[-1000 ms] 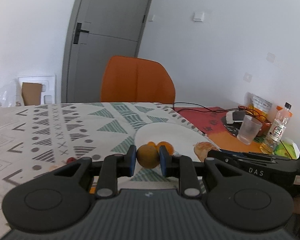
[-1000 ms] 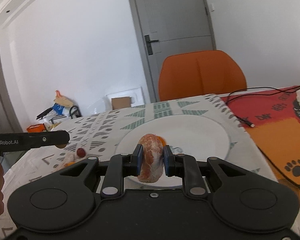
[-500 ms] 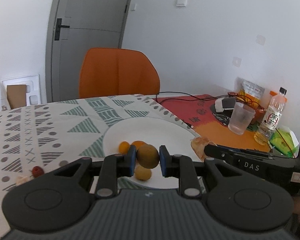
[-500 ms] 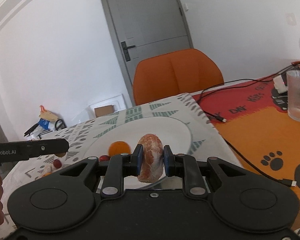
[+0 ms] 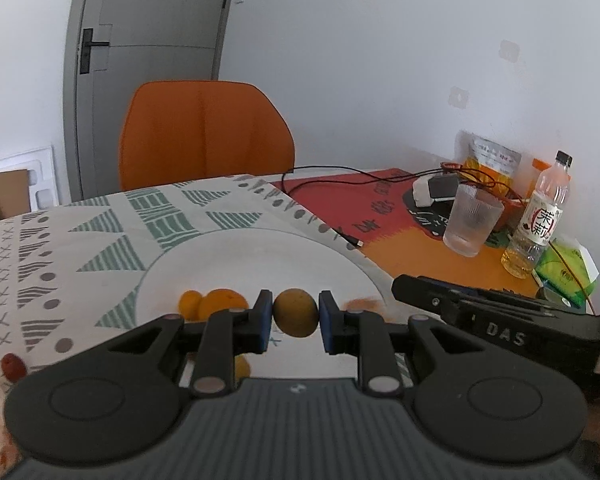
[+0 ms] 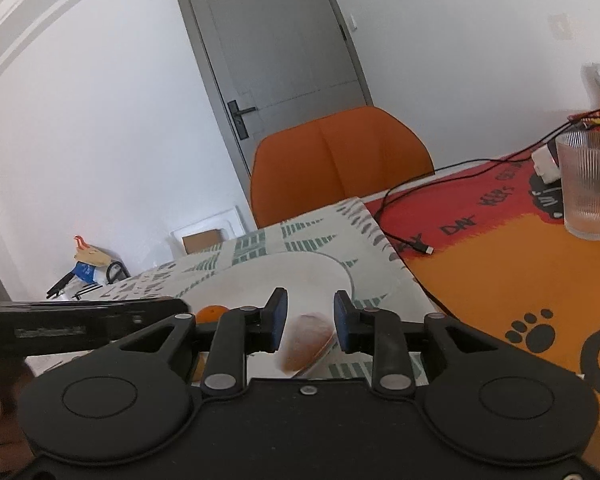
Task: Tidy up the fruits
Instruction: 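Carry the apricot with the left tool while the right tool carries the peeled tangerine to the plate, then open the left tool over the plate while the right tool releases the peeled tangerine there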
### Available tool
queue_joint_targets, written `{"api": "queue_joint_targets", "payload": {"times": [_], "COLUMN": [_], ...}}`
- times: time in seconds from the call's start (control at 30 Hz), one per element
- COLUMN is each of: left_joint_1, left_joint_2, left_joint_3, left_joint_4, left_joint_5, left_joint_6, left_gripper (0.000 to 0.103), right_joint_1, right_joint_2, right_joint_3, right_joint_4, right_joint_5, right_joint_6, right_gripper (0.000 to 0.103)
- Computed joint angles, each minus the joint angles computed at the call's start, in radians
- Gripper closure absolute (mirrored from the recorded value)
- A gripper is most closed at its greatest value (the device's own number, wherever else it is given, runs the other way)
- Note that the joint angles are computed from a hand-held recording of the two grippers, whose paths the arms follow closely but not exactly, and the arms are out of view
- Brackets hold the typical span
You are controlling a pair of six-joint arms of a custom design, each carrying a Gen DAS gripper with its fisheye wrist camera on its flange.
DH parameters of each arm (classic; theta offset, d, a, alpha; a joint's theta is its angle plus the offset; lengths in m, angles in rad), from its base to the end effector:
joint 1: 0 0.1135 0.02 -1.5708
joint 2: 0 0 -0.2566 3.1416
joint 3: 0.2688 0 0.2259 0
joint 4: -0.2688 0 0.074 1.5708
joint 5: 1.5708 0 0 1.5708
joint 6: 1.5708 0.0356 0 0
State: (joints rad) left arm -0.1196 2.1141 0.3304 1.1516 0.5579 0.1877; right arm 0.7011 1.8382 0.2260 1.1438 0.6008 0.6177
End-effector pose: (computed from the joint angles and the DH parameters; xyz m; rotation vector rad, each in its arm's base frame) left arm 0.2453 -0.0485 0.0460 0.6308 2.0544 -0.5721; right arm 0.1895 0.1336 0.0942 0.2862 1.9399 0.2539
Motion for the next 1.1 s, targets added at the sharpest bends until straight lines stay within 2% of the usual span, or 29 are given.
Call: {"api": "queue_joint_targets", "payload": {"times": [0.27,0.43,0.53,0.6,0.7,0.77,0.83,0.9,1.1], "left_joint_1": [-0.023,0.014,0.066,0.105,0.160,0.196,0.235,0.272,0.390], "left_joint_2": [-0.003,-0.052,-0.078,-0.101,-0.135,-0.159,-0.183,-0.202,-0.260], "left_joint_3": [0.033,0.008,-0.014,-0.033,-0.071,-0.090,-0.105,-0.116,-0.124], "left_joint_4": [-0.035,-0.053,-0.057,-0.058,-0.033,-0.021,-0.015,-0.010,-0.054], "left_joint_5": [-0.005,0.009,0.030,0.039,0.044,0.057,0.083,0.106,0.172], "left_joint_6": [-0.030,-0.046,-0.058,-0.061,-0.057,-0.052,-0.046,-0.048,-0.035], "left_gripper": [0.080,0.073,0.054,0.036,0.022,0.018,0.015,0.010,0.007], "right_joint_1": [0.016,0.034,0.047,0.054,0.075,0.090,0.107,0.126,0.144], "right_joint_2": [-0.053,-0.052,-0.055,-0.053,-0.058,-0.076,-0.090,-0.104,-0.131], "right_joint_3": [-0.033,-0.027,-0.022,-0.015,-0.001,0.009,0.020,0.028,0.057], "right_joint_4": [-0.042,-0.053,-0.061,-0.068,-0.085,-0.113,-0.136,-0.152,-0.185], "right_joint_5": [0.011,0.026,0.031,0.032,0.046,0.058,0.078,0.100,0.109], "right_joint_6": [0.039,0.051,0.058,0.062,0.064,0.068,0.065,0.055,0.054], "right_gripper": [0.067,0.057,0.052,0.047,0.042,0.036,0.024,0.021,0.003]}}
